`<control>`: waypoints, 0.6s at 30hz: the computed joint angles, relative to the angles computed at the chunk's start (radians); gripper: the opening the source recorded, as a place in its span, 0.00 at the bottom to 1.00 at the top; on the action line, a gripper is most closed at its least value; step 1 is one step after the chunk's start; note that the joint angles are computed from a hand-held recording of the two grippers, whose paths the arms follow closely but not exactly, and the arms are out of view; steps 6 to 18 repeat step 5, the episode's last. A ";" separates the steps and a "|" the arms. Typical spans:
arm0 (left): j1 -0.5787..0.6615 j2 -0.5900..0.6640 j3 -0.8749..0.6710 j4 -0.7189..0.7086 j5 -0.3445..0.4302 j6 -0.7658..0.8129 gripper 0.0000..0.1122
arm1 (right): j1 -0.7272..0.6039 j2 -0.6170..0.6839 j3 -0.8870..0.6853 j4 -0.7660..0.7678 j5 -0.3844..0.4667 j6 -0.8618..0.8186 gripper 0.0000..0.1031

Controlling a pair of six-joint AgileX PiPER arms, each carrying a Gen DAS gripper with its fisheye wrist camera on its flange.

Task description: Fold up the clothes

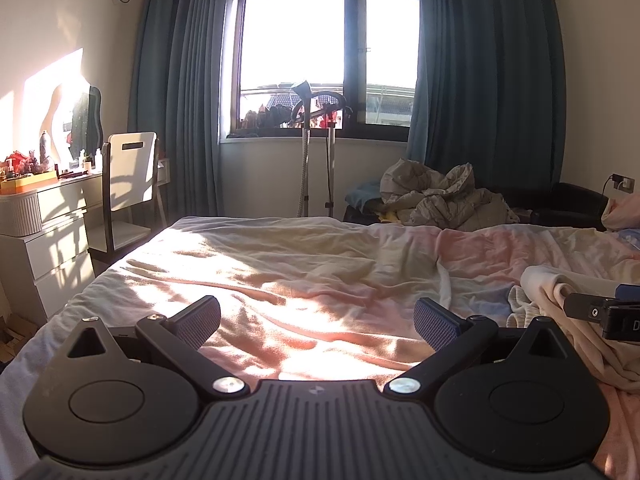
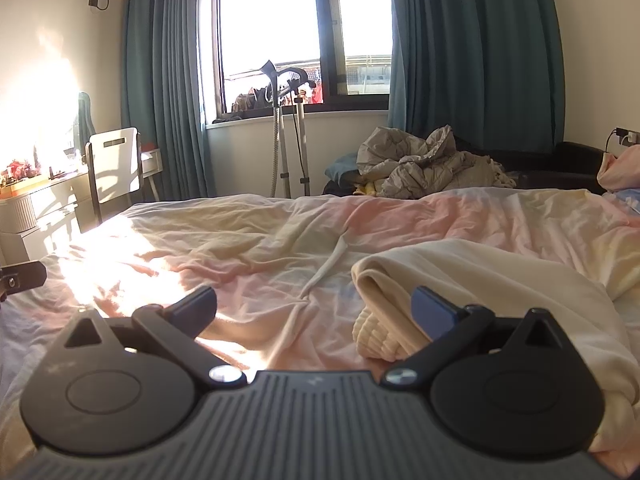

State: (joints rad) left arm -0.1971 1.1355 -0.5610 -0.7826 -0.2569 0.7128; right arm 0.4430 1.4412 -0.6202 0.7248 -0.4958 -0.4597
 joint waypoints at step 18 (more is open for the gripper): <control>-0.003 0.000 0.000 -0.009 -0.004 0.010 0.92 | 0.000 0.005 -0.003 0.007 -0.006 -0.006 1.00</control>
